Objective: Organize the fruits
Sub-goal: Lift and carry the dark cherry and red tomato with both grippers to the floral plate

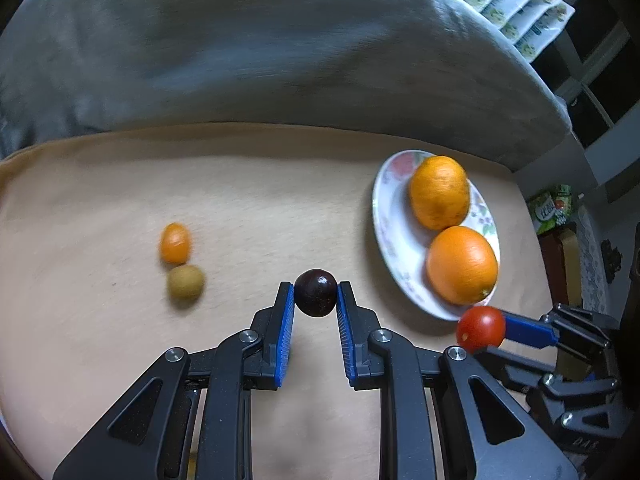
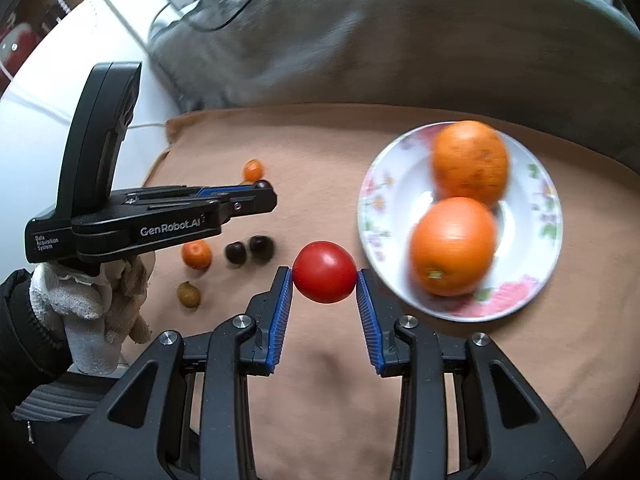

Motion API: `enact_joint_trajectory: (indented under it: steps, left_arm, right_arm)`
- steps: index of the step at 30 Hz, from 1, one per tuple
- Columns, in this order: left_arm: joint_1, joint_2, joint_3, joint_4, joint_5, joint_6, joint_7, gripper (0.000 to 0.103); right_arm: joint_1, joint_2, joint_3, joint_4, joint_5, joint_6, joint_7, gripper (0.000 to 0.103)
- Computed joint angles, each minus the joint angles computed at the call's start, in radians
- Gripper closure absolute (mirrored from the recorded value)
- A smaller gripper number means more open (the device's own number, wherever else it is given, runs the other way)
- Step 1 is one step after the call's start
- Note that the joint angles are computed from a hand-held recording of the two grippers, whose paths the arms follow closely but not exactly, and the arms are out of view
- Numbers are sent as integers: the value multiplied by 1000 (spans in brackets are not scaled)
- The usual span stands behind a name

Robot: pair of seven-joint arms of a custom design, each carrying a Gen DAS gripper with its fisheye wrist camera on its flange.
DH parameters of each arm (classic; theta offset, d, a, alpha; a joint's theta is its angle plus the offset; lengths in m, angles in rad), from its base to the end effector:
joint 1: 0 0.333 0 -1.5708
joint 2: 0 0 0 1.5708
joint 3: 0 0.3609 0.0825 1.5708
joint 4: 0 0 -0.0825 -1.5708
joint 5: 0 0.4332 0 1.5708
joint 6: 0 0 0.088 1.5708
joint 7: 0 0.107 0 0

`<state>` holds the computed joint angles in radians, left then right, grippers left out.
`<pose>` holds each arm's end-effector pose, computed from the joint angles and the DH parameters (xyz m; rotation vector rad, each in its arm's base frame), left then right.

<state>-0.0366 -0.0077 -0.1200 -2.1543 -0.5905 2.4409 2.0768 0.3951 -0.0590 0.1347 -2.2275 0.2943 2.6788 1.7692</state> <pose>0.5959 -0.0952 0.4512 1.8361 -2.3919 0.8082 0.5166 0.2932 0.4708 -1.9333 1.7428 -0.0477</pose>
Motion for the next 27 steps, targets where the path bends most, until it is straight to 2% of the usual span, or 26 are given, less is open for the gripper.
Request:
enact_joint_trajectory:
  steps: [7, 14, 22, 27]
  left_arm:
    - [-21, 17, -21, 22, -7, -2, 7, 83]
    - [-36, 39, -39, 46, -1, -4, 3, 83]
    - [-48, 61, -58, 67, 25, 11, -10, 83]
    - [-55, 71, -66, 76, 56, 25, -26, 83]
  right_arm:
    - [-41, -73, -11, -62, -64, 1, 73, 68]
    - [-77, -81, -21, -74, -101, 5, 108, 68]
    - [-103, -71, -30, -79, -124, 3, 109, 68]
    - [-105, -62, -43, -88, -88, 15, 63, 68]
